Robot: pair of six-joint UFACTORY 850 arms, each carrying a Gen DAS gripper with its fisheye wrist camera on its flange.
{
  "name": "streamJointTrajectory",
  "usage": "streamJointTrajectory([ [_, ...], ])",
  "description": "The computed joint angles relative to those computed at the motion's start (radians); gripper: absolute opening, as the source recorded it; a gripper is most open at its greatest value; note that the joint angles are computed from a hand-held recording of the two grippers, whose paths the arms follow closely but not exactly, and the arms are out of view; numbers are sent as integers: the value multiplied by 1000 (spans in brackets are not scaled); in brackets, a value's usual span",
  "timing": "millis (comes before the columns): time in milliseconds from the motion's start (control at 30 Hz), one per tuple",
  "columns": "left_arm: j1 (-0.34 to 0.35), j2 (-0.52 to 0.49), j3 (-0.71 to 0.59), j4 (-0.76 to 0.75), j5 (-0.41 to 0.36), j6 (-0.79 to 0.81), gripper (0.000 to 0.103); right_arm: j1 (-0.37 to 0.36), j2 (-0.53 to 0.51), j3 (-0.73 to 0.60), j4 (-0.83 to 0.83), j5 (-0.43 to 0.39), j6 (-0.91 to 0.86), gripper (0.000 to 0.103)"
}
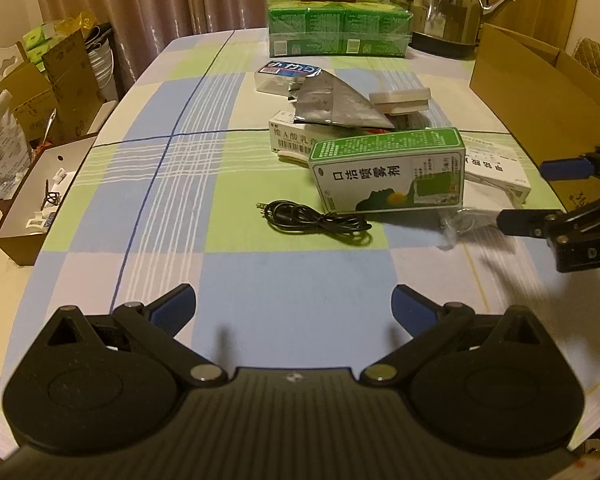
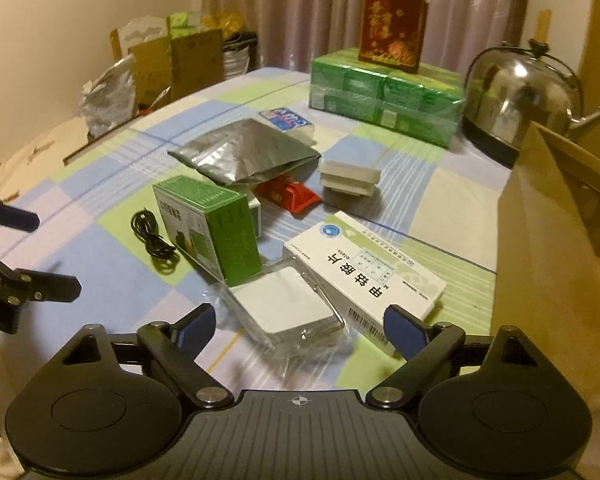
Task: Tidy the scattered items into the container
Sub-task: 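Move the right gripper toward the clear plastic packet with white pad, then close the right gripper on the clear plastic packet and lift it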
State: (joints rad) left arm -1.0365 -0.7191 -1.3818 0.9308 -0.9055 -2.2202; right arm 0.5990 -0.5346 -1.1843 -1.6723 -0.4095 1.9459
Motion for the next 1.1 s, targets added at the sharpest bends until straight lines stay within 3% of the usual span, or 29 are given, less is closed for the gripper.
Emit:
streamJointTrajectory([
  [67, 5, -3, 0, 1, 10, -1, 102, -14, -16, -17, 22, 30, -52, 78],
  [300, 17, -6, 12, 12, 48, -27, 102, -46, -48, -45, 30, 99, -127, 74],
  [700, 20, -3, 22, 16, 51, -37, 102, -43, -49, -54, 105, 158, -197, 50],
  [933, 13, 8, 31, 16, 42, -48, 102, -10, -29, -27, 55, 197, -80, 47],
  [1100, 8, 14, 34, 25, 42, -59, 102, 21, 11, 32, -30, 155, 92, 41],
])
